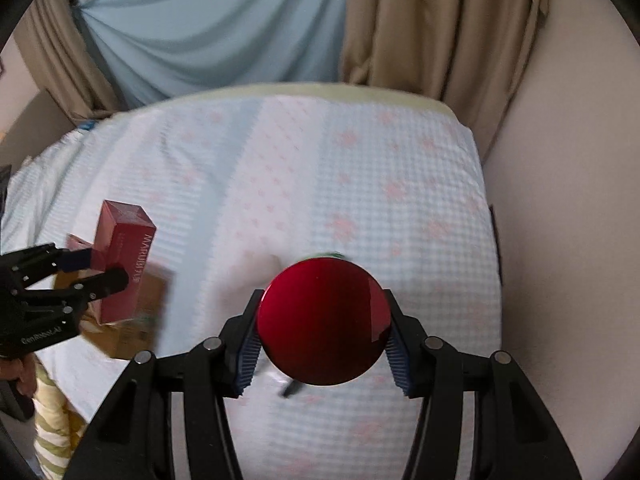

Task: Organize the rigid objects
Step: 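Carry the red box and red-lidded jar into the cardboard box with both tools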

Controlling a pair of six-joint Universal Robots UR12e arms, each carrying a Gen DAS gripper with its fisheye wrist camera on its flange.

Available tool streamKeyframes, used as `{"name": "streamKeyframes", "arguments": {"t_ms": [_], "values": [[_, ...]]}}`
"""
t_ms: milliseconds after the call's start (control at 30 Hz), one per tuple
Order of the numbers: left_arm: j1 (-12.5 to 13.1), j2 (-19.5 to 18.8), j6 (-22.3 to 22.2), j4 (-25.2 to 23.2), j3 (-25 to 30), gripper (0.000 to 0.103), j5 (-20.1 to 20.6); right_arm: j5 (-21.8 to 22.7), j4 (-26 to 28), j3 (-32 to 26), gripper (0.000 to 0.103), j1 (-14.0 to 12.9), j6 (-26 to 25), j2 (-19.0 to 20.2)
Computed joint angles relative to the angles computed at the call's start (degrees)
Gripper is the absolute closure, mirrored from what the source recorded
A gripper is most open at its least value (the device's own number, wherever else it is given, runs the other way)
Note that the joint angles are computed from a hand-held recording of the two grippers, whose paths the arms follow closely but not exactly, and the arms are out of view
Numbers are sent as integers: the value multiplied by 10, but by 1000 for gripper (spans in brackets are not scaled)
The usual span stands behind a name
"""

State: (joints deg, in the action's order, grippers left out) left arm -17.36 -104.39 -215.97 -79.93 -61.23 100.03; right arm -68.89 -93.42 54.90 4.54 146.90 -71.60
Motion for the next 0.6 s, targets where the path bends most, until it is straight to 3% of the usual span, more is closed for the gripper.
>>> {"name": "streamKeyframes", "arguments": {"t_ms": [267,433,600], "values": [[-1,70,-43,-25,-47,61,60,56,17,28,53,29,-16,-39],[19,129,-66,-12,-105,61,56,80,25,43,53,53,11,-61],[52,187,-45,-5,-160,61,40,66,-7,66,53,88,49,-83]]}}
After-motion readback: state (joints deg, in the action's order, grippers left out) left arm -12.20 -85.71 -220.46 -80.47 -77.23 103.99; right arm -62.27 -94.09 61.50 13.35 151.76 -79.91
